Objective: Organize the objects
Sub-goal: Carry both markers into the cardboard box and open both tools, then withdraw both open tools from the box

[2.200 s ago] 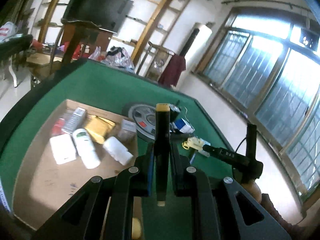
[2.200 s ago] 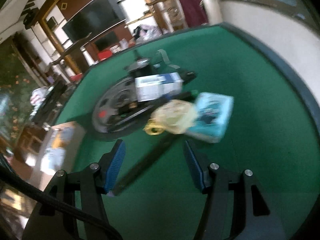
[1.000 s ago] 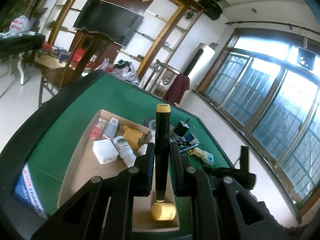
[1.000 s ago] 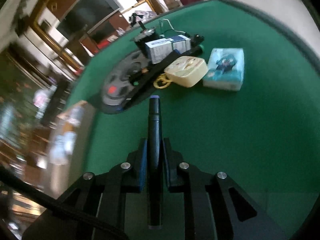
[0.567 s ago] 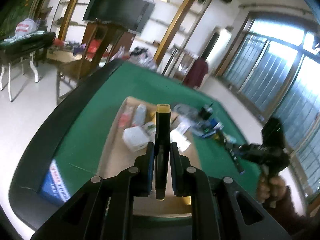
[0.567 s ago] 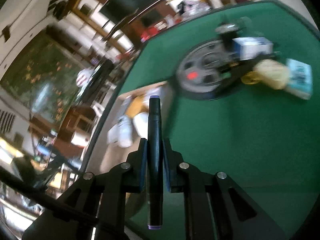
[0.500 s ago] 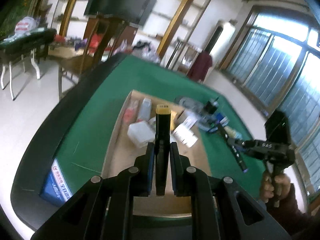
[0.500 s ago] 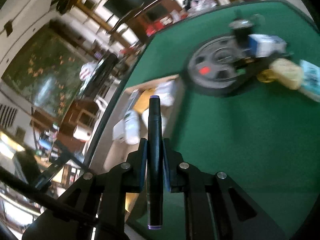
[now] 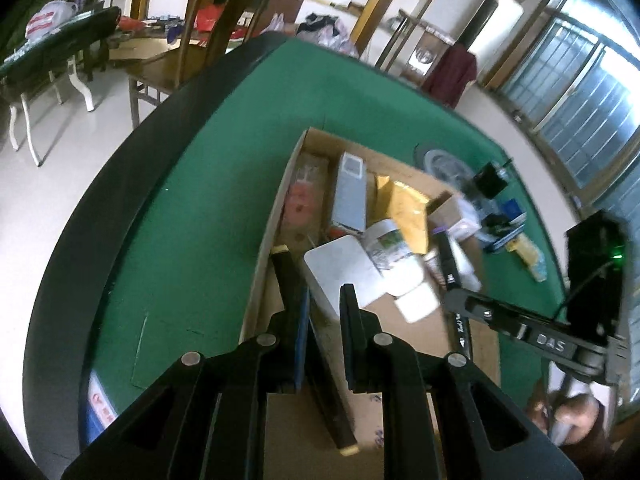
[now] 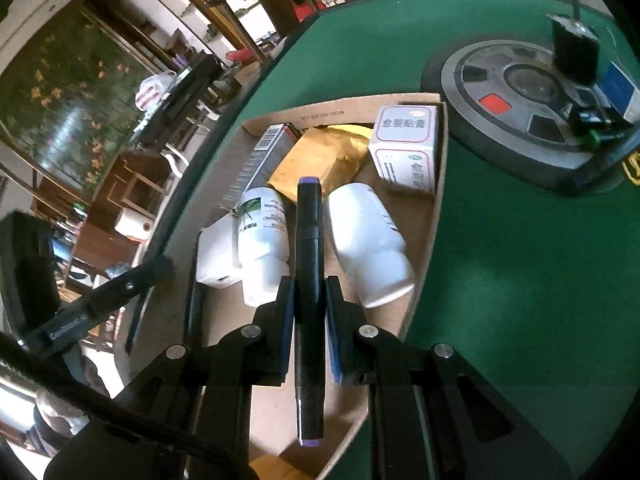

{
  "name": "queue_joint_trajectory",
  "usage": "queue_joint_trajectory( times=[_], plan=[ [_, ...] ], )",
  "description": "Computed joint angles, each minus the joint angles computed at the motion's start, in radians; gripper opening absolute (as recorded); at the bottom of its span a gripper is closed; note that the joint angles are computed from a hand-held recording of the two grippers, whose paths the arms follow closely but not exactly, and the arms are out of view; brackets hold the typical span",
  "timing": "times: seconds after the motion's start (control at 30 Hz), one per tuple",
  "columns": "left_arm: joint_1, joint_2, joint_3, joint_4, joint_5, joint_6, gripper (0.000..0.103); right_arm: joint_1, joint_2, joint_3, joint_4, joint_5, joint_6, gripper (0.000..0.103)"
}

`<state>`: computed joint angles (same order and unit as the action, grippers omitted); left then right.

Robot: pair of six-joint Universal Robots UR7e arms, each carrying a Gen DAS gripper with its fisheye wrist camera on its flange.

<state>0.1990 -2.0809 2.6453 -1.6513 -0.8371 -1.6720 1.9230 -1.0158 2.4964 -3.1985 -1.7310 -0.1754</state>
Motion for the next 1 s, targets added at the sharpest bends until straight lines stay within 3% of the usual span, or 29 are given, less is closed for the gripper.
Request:
queue_joint_trajectory(
  times=[0.1,0.17,0.23,0.3,0.33,0.47,0.57,0.67,0.87,1.0],
  plan=[
    [0.027,0.026,0.01,-0.046,-0.002,0.012,0.012,0.037,0.025,-0.011,-0.017,-0.054,-0.017,0.013],
    [-0.005,0.011,0.021,-0.036,-0.004,-0.028,0.013,0.048,0.03,-0.01,-0.02,-0.064,-0.023,0.013],
    [-0.029,0.004,0.017,-0.009,-0.009,-0.066,0.022,0.049,0.026,-0.009,-0.014,-0.062,-0.028,0.014],
    [-0.064,0.001,0.003,0.052,-0.018,-0.14,0.06,0.05,0.013,-0.004,-0.014,-0.069,-0.044,0.017],
    [-0.087,-0.003,-0.002,0.081,-0.02,-0.179,0.066,0.052,0.006,0.0,-0.019,-0.073,-0.051,0.022],
    [-0.125,0.013,-0.025,0.125,-0.034,-0.271,0.067,0.026,-0.073,0.037,-0.026,-0.043,-0.09,0.033],
    [-0.164,0.029,-0.017,0.082,-0.045,-0.275,0.067,0.008,-0.145,0.064,-0.041,-0.047,-0.115,0.041],
    [-0.216,0.114,-0.022,0.04,-0.065,-0.248,0.067,-0.024,-0.22,0.098,-0.07,-0.065,-0.15,0.047],
    [-0.262,0.236,-0.009,-0.173,-0.101,-0.161,0.067,-0.099,-0.335,0.147,-0.19,-0.115,-0.247,0.046],
    [-0.259,0.384,-0.037,-0.355,-0.066,-0.041,0.068,-0.225,-0.498,0.147,-0.144,-0.09,-0.261,0.049]
  ],
)
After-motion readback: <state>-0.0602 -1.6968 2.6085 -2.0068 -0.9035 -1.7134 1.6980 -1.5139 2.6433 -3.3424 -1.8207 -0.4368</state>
